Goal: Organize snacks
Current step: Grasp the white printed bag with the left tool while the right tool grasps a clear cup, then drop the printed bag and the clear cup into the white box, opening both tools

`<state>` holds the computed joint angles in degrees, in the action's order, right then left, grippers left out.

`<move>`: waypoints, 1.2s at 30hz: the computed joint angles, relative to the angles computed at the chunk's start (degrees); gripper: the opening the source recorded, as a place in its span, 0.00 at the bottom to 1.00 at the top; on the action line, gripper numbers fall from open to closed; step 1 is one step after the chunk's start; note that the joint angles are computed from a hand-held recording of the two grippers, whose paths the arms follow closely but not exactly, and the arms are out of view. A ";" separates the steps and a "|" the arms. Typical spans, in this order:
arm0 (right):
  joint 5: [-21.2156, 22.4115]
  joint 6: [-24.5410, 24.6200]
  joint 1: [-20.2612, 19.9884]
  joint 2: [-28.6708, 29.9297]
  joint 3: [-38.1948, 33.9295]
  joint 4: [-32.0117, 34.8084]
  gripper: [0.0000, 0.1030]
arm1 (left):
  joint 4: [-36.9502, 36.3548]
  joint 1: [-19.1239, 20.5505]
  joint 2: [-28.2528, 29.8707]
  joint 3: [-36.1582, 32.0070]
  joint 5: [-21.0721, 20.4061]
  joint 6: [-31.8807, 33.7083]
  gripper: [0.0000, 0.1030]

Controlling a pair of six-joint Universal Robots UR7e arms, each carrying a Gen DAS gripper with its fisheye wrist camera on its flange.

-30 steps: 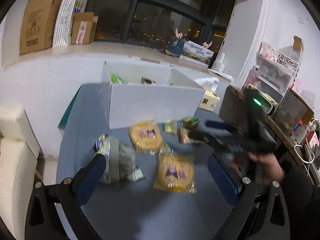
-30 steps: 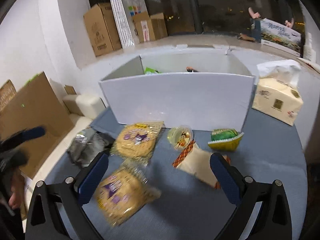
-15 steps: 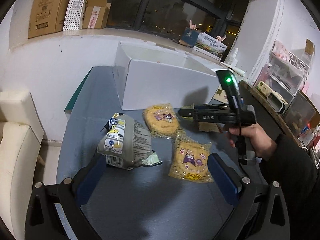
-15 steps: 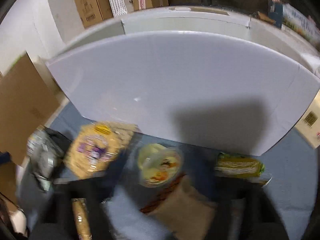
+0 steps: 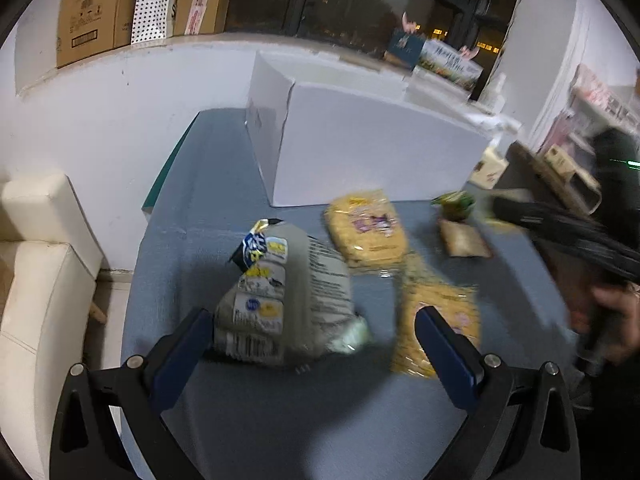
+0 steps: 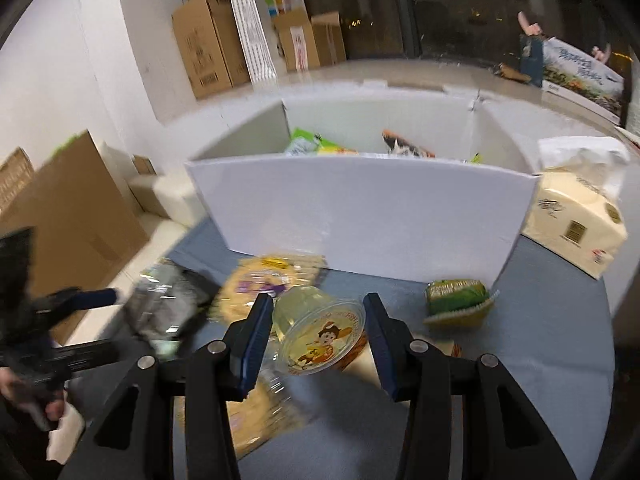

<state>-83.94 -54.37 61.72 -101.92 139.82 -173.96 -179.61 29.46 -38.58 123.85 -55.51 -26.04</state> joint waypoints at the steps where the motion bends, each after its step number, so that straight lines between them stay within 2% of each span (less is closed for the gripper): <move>1: 1.82 0.31 -0.67 -2.51 1.47 1.19 0.49 | 1.55 0.32 0.85 -1.26 1.07 0.44 1.00; 5: 4.20 0.76 -1.16 -8.74 3.73 5.95 0.49 | 6.89 1.18 3.87 -5.65 5.55 2.17 1.00; 8: 5.85 -0.67 -2.22 -11.74 5.77 7.28 0.49 | 8.83 1.56 4.76 -7.28 6.73 3.39 0.97; 9: 6.30 -1.11 -2.54 -12.17 6.17 7.47 0.49 | 8.09 1.54 4.91 -7.24 6.84 4.26 0.87; 10: 6.41 -1.50 -2.58 -11.98 6.58 7.01 0.49 | 7.28 1.65 4.87 -7.10 6.24 5.29 0.84; 12: 7.02 -1.38 -3.22 -11.66 6.45 7.59 0.49 | 5.77 1.34 4.56 -6.48 6.10 6.14 0.69; 15: 7.93 -1.34 -4.27 -11.90 6.77 7.97 0.49 | 3.32 1.33 3.36 -5.10 4.05 6.89 0.57; 20: 9.96 -1.93 -5.08 -13.48 7.41 8.85 0.49 | -5.88 -1.55 0.68 -0.69 4.16 7.71 0.55; 25: 11.73 0.57 -4.02 -13.48 6.79 6.23 0.49 | -11.61 -3.71 -1.64 -1.02 3.69 11.50 0.55; 29: 10.37 5.85 -0.08 -9.80 2.78 2.85 0.49 | -12.57 -3.64 -1.01 -6.15 3.04 16.51 0.55; 33: 6.59 12.11 5.06 -3.32 -3.97 -0.77 0.49 | -10.25 -1.15 2.54 -15.73 0.91 21.77 0.55; 36: 2.05 15.59 8.20 2.14 -10.31 -1.76 0.49 | -7.35 0.76 5.25 -22.21 -0.29 23.41 0.55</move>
